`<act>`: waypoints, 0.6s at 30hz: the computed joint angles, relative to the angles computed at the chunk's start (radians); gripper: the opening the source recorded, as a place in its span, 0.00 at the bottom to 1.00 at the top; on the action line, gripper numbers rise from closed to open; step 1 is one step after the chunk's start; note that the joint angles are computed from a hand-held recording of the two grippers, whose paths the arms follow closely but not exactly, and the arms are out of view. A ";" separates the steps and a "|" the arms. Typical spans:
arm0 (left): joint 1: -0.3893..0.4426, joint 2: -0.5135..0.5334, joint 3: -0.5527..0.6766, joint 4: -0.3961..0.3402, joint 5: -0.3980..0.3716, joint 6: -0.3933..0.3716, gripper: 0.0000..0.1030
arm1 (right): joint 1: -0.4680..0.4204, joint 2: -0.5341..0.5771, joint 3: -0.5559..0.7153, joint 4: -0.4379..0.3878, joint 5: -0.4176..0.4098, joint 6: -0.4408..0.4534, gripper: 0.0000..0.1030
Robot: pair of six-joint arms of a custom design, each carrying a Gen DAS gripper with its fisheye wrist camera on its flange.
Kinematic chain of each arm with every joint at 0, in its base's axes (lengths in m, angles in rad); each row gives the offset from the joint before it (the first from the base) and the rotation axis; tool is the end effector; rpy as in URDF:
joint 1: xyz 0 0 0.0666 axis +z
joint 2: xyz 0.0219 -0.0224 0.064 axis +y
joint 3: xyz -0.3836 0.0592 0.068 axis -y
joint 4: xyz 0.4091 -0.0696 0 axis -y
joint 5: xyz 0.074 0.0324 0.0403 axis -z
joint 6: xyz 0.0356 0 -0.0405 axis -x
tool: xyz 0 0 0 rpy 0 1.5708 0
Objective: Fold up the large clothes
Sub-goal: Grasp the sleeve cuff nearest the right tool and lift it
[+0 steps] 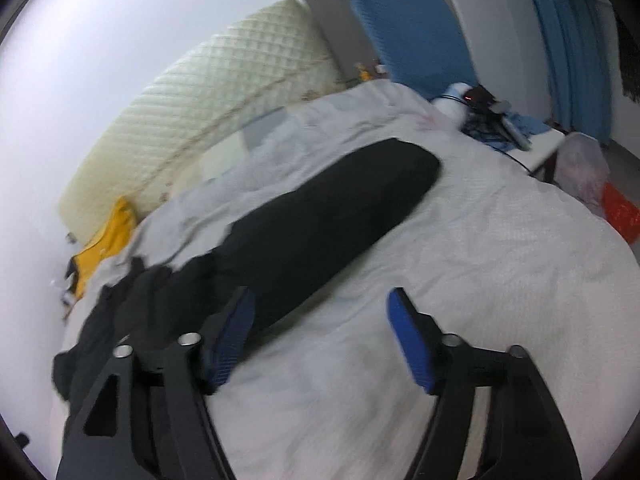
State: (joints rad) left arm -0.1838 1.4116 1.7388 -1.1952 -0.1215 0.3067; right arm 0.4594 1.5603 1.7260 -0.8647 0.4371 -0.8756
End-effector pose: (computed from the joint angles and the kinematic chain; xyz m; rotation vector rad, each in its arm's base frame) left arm 0.4787 -0.0850 0.5681 -0.2034 2.4230 -0.0729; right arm 0.5183 0.2391 0.5138 0.6749 2.0984 0.2497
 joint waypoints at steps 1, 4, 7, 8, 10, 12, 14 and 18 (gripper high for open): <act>0.001 0.008 -0.001 0.007 -0.003 0.005 0.61 | -0.024 -0.007 -0.027 0.036 -0.022 -0.008 0.78; 0.007 0.035 -0.004 0.038 -0.009 0.018 0.61 | -0.094 -0.015 -0.089 0.131 -0.098 -0.055 0.79; 0.014 0.061 -0.004 0.059 -0.009 0.034 0.61 | -0.152 0.008 -0.098 0.196 -0.159 -0.093 0.79; 0.016 0.068 -0.003 0.063 -0.008 0.039 0.61 | -0.175 0.019 -0.104 0.237 -0.189 -0.109 0.79; 0.022 0.088 0.001 0.064 -0.009 0.042 0.61 | -0.212 0.045 -0.107 0.316 -0.260 -0.141 0.79; 0.026 0.108 0.006 0.063 -0.015 0.042 0.61 | -0.242 0.083 -0.083 0.345 -0.307 -0.177 0.79; 0.033 0.126 0.010 0.060 -0.021 0.043 0.61 | -0.266 0.132 -0.036 0.326 -0.328 -0.205 0.79; 0.047 0.148 0.014 0.055 -0.029 0.051 0.61 | -0.301 0.212 0.028 0.333 -0.362 -0.269 0.80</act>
